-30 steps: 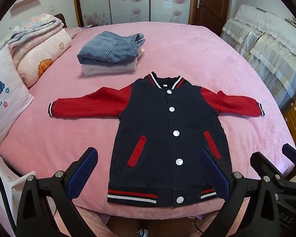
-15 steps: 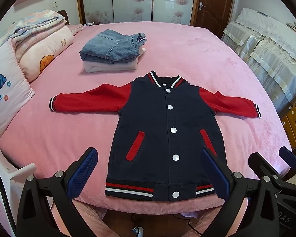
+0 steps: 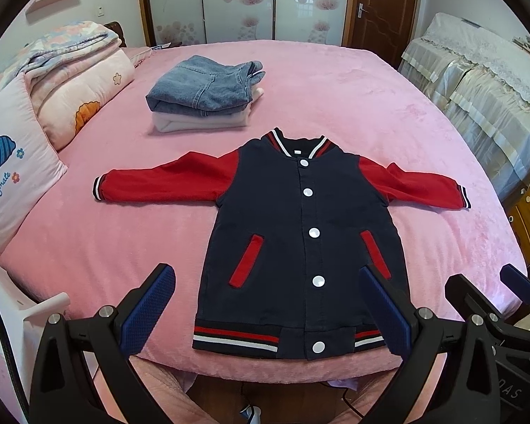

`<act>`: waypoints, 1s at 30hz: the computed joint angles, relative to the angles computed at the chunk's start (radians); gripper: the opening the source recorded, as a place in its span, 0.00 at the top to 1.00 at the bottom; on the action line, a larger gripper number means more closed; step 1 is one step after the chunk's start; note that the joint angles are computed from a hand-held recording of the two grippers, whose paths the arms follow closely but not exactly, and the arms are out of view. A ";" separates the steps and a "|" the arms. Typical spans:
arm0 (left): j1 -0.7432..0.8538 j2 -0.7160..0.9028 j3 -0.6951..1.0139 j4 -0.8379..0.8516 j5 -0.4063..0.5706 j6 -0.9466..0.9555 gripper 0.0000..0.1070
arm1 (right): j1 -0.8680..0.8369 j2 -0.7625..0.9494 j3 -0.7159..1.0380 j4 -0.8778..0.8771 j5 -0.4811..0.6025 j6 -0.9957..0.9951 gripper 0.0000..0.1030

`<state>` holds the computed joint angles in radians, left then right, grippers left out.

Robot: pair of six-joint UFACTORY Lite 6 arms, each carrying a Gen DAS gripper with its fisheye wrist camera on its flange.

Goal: Fold large clothes

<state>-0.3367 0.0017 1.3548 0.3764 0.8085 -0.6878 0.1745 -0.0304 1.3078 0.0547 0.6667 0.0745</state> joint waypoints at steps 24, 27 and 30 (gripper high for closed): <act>-0.014 0.056 0.031 0.027 0.010 -0.005 0.04 | -0.019 0.020 -0.018 0.015 -0.021 -0.014 0.01; -0.022 0.079 0.053 0.038 0.017 -0.010 0.04 | -0.029 0.033 -0.015 0.028 -0.026 -0.027 0.01; -0.028 0.107 0.081 0.046 0.024 -0.005 0.04 | -0.037 0.057 0.006 0.034 -0.030 -0.035 0.01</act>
<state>-0.3649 0.1091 1.4355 0.4220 0.8323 -0.6930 0.1371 0.0263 1.3133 0.0885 0.6368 0.0396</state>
